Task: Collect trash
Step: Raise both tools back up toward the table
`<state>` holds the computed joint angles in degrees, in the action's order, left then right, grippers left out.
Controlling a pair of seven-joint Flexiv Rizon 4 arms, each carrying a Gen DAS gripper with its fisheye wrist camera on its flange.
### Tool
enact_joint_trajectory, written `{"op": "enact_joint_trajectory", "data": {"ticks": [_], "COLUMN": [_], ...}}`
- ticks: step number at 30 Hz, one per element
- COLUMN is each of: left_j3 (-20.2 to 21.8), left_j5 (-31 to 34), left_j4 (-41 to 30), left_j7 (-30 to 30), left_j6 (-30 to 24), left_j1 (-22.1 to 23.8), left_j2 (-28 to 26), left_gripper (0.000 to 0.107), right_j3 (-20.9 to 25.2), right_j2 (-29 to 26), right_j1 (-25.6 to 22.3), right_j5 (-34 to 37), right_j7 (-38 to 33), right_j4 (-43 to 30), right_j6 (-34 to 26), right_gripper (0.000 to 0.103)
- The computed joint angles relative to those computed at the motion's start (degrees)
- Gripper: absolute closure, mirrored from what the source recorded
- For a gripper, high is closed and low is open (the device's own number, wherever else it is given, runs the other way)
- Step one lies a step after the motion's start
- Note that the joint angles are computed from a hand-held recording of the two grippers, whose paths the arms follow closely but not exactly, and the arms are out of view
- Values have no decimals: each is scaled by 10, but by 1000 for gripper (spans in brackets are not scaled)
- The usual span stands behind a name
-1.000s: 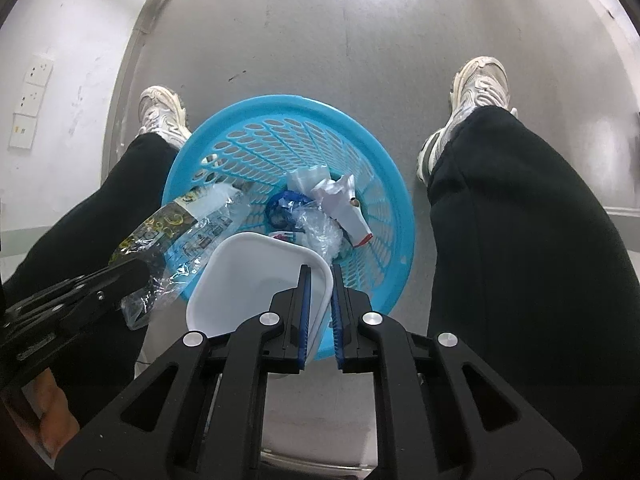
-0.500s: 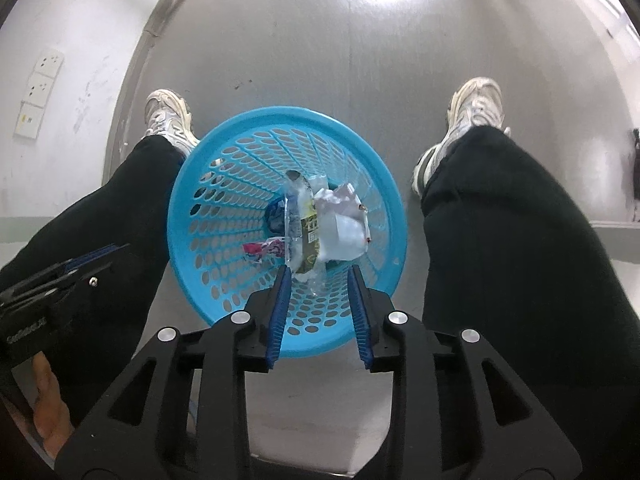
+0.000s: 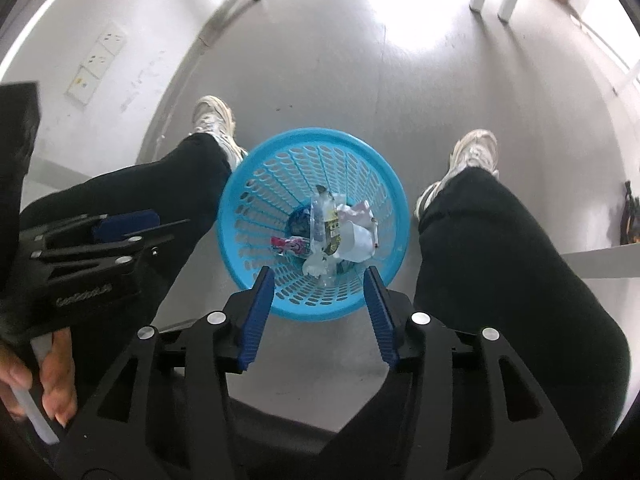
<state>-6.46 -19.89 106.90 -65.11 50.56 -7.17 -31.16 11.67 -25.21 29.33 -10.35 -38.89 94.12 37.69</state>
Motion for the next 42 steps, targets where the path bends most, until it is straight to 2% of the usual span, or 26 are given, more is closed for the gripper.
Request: {"op": "enact_joint_trajectory", "data": {"ticks": [2,7,12,18,25,27,28,33,42], "left_j3": [-1,-4,-8,-13,14,20,24,44,46], "left_j5": [4,2,-27,-148,-239,-269,-286,-340,-454], "left_j4": [17,54,105,174,234,247,251,249,216], "left_j7": [13,49,101,202,296,334,351,391,489], "left_j6": [22,47,64,88,119,137,143,131,178], "left_j1": [0,4,12,17,-22,-37,-45,-70,-116], "left_j2": [18,60,120,205,285,307,317,355,380], "left_gripper": [48,42,36,23,9,10,10,10,10], "right_j3": [-7,-2,2,14,28,32,34,41,35], "right_j2": [20,64,107,156,206,220,226,254,258], "right_j1": [11,18,24,27,24,22,21,11,-11], "right_j5": [-27,-58,-102,-152,-206,-223,-233,-279,-330], "right_j7": [20,47,74,101,132,143,147,165,167], "right_j4": [18,47,74,99,121,126,129,131,93], "right_j6": [11,17,24,41,59,58,57,55,77], "right_gripper": [55,54,52,43,34,32,27,17,10]}}
